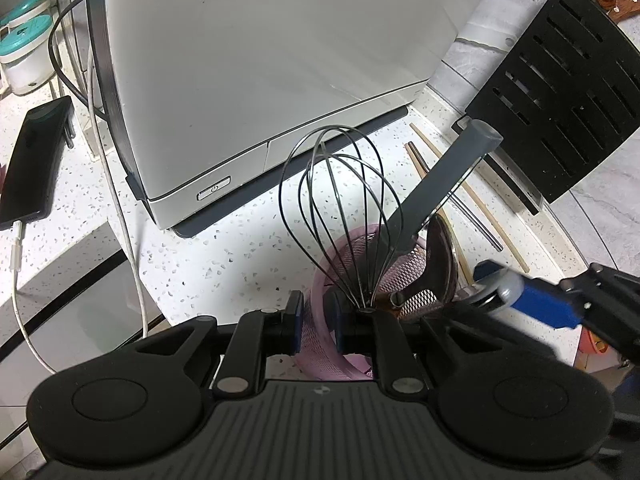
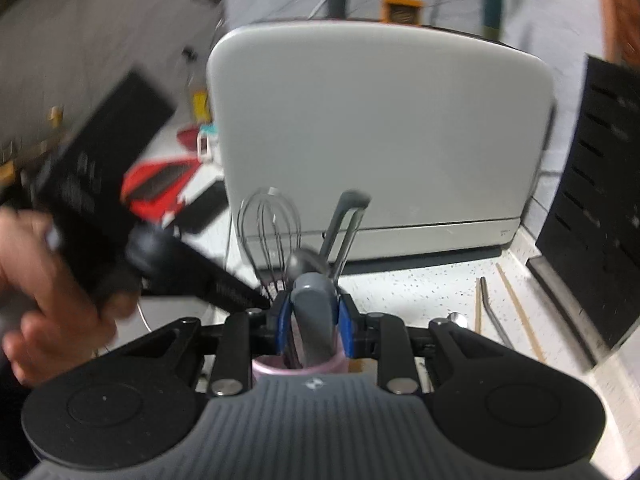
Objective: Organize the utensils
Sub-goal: 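Carry the peeler and lower it into the pink cup, then open the right tool, release the peeler, and move back to the counter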
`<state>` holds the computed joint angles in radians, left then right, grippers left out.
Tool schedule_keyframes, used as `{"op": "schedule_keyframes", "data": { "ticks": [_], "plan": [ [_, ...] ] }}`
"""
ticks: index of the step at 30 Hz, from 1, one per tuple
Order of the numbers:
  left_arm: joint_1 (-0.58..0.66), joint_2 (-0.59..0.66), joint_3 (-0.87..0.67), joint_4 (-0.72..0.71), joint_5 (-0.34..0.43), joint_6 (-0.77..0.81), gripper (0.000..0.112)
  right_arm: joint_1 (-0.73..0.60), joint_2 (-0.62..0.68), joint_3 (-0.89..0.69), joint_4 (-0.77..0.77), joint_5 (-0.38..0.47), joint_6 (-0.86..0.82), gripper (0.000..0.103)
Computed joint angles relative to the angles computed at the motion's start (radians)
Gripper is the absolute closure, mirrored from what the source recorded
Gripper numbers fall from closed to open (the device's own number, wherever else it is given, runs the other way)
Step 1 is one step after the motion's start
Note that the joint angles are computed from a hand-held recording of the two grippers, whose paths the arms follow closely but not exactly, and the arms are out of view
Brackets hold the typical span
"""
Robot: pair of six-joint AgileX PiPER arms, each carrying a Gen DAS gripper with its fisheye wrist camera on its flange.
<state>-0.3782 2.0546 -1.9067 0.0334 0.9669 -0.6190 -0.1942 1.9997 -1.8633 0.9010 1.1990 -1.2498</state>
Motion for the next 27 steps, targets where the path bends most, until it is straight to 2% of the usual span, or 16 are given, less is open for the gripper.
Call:
{"op": "schedule_keyframes", "data": {
  "ticks": [4,6,11,14,17,21,24,26,27],
  "plan": [
    [-0.003,0.004,-0.009,0.002,0.007,0.001,0.096,0.031,-0.050,0.105,-0.036,-0.089,-0.157,0.080],
    [-0.004,0.007,-0.013,0.006,0.009,-0.001,0.096,0.045,-0.047,0.112,-0.059,-0.102,-0.182,0.080],
    [-0.005,0.009,-0.015,0.002,0.007,0.001,0.095,0.066,0.005,0.040,-0.085,-0.109,-0.127,0.080],
    [-0.004,0.007,-0.010,-0.001,0.004,0.005,0.095,0.061,0.025,0.000,-0.079,-0.084,-0.115,0.080],
    [0.002,0.002,0.000,-0.011,-0.005,0.013,0.095,0.059,0.007,0.026,-0.076,-0.110,-0.140,0.070],
    [0.004,0.000,0.004,-0.014,-0.007,0.016,0.095,0.051,0.023,-0.011,-0.109,-0.072,-0.112,0.070],
    [0.003,0.000,0.004,-0.013,-0.007,0.015,0.095,0.049,0.016,-0.021,-0.139,-0.042,-0.101,0.075],
    [0.002,0.001,0.001,-0.009,-0.004,0.013,0.095,0.057,-0.010,0.021,-0.146,-0.094,-0.116,0.093],
    [0.000,0.003,-0.002,-0.005,-0.002,0.010,0.095,0.059,-0.012,0.024,-0.147,-0.110,-0.107,0.097]
  ]
}}
